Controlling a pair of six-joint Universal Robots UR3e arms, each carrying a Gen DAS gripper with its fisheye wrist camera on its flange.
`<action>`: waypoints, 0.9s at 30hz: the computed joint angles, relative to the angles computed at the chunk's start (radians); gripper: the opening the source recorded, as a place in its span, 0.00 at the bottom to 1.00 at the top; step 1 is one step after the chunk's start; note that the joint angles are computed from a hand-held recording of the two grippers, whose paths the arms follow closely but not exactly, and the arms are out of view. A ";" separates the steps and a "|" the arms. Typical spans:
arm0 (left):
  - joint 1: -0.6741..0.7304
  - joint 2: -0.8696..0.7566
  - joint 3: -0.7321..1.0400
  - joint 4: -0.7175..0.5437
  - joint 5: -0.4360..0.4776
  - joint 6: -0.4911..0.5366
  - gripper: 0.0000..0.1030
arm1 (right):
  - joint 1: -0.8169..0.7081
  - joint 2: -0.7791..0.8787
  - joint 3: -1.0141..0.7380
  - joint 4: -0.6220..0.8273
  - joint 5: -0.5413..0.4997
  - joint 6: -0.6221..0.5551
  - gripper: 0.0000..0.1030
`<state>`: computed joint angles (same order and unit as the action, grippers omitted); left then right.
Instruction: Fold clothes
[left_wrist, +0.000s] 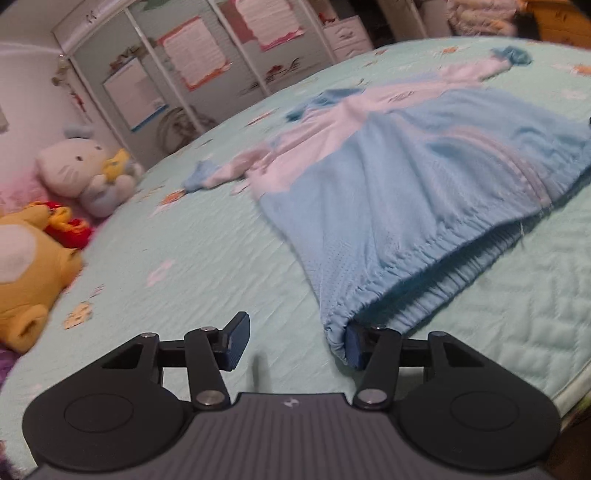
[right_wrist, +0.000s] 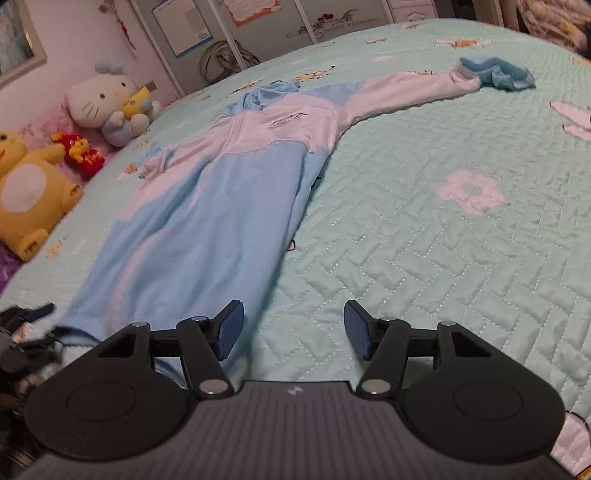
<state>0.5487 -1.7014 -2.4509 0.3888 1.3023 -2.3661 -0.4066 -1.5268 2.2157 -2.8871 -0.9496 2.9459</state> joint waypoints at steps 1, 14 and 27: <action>0.006 0.027 0.002 -0.047 -0.017 0.002 0.52 | 0.009 0.004 -0.001 -0.014 -0.013 0.001 0.59; 0.202 0.352 0.126 -0.711 -0.314 -0.116 0.65 | -0.077 0.209 -0.116 -0.101 0.161 0.333 0.61; -0.056 -0.052 0.503 -0.634 -0.174 -0.459 0.65 | -0.159 0.245 -0.068 -0.091 0.352 0.362 0.61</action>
